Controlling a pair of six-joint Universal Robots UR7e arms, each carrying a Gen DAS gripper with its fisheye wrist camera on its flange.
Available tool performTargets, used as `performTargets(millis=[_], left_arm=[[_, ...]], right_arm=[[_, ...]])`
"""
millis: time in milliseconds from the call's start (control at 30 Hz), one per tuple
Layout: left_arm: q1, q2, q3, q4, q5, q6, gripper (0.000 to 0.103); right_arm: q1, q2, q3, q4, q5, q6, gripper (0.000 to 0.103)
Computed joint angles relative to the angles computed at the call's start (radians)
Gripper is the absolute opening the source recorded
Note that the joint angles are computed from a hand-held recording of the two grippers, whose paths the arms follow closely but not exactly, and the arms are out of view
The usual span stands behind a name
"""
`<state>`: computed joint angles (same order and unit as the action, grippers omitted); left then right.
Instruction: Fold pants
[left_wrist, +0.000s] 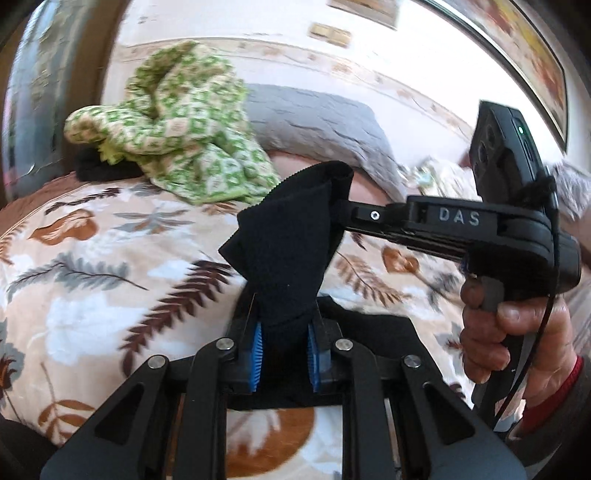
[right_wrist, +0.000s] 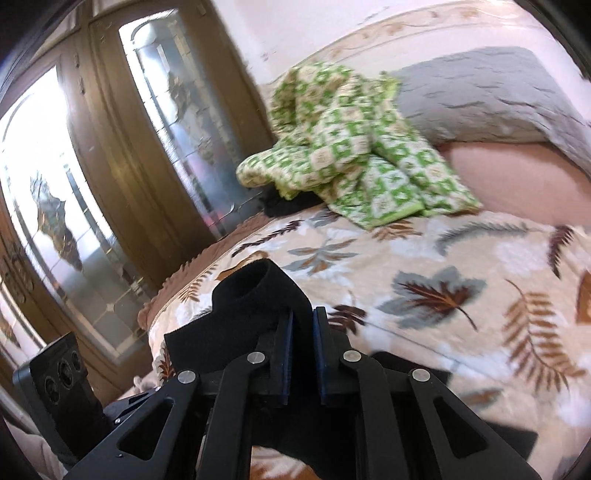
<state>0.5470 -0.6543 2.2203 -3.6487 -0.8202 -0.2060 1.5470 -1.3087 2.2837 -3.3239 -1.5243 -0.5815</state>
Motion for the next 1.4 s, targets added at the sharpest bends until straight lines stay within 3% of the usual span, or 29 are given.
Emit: performTargets(millis=[267,400,433,467,533,633,667,733,767,800,867,967,1100,1267,1400], left_arm=[[-0.013,0.079,-0.062,0.113,-0.053,-0.009,0.017],[-0.006,0.101,-0.083,0.150,-0.083,-0.021,0.018],[-0.005,0.097,-0.079,0.149,-0.099,-0.017,0.029],[0.000,0.086,-0.075,0.153,-0.137,-0.013,0.047],[0.005,0.064,-0.062,0.151,-0.208,-0.027,0.060],[-0.014,0.046,-0.043,0.156,-0.218,-0.014,0.063],[-0.017,0.034,-0.036,0.170,-0.225,-0.015,0.063],[-0.010,0.016,-0.029,0.185,-0.248,-0.026,0.063],[-0.007,0.002,-0.022,0.199,-0.259,-0.036,0.063],[-0.003,-0.010,-0.017,0.207,-0.268,-0.038,0.063],[-0.003,-0.036,0.004,0.205,-0.272,-0.032,0.063],[-0.006,-0.066,0.034,0.163,-0.291,0.007,0.070],[-0.004,-0.063,0.031,0.136,-0.244,0.011,0.074],[0.039,-0.038,0.001,0.175,-0.195,-0.032,0.074],[0.079,-0.032,-0.022,0.271,-0.239,-0.068,0.074]], right_arm=[[-0.166,-0.088,0.078,-0.014,0.033,0.048,0.004],[-0.225,-0.093,0.082,0.007,-0.019,0.087,0.000],[-0.233,-0.095,0.086,0.005,-0.030,0.093,0.000],[-0.246,-0.103,0.093,0.011,-0.031,0.095,0.002],[-0.266,-0.115,0.111,-0.010,-0.023,0.104,0.005],[-0.294,-0.147,0.125,0.014,0.013,0.144,0.007],[-0.298,-0.153,0.132,0.009,0.018,0.150,0.012],[-0.304,-0.170,0.146,-0.001,0.019,0.181,0.033],[-0.310,-0.180,0.153,-0.004,0.026,0.202,0.052],[-0.326,-0.196,0.164,-0.004,0.050,0.224,0.058],[-0.345,-0.215,0.173,0.006,0.088,0.257,0.058],[-0.393,-0.258,0.199,0.015,0.174,0.310,0.073],[-0.453,-0.287,0.212,0.079,0.323,0.337,0.081],[-0.409,-0.245,0.191,0.109,0.280,0.335,0.083],[-0.382,-0.196,0.170,0.115,0.292,0.351,0.083]])
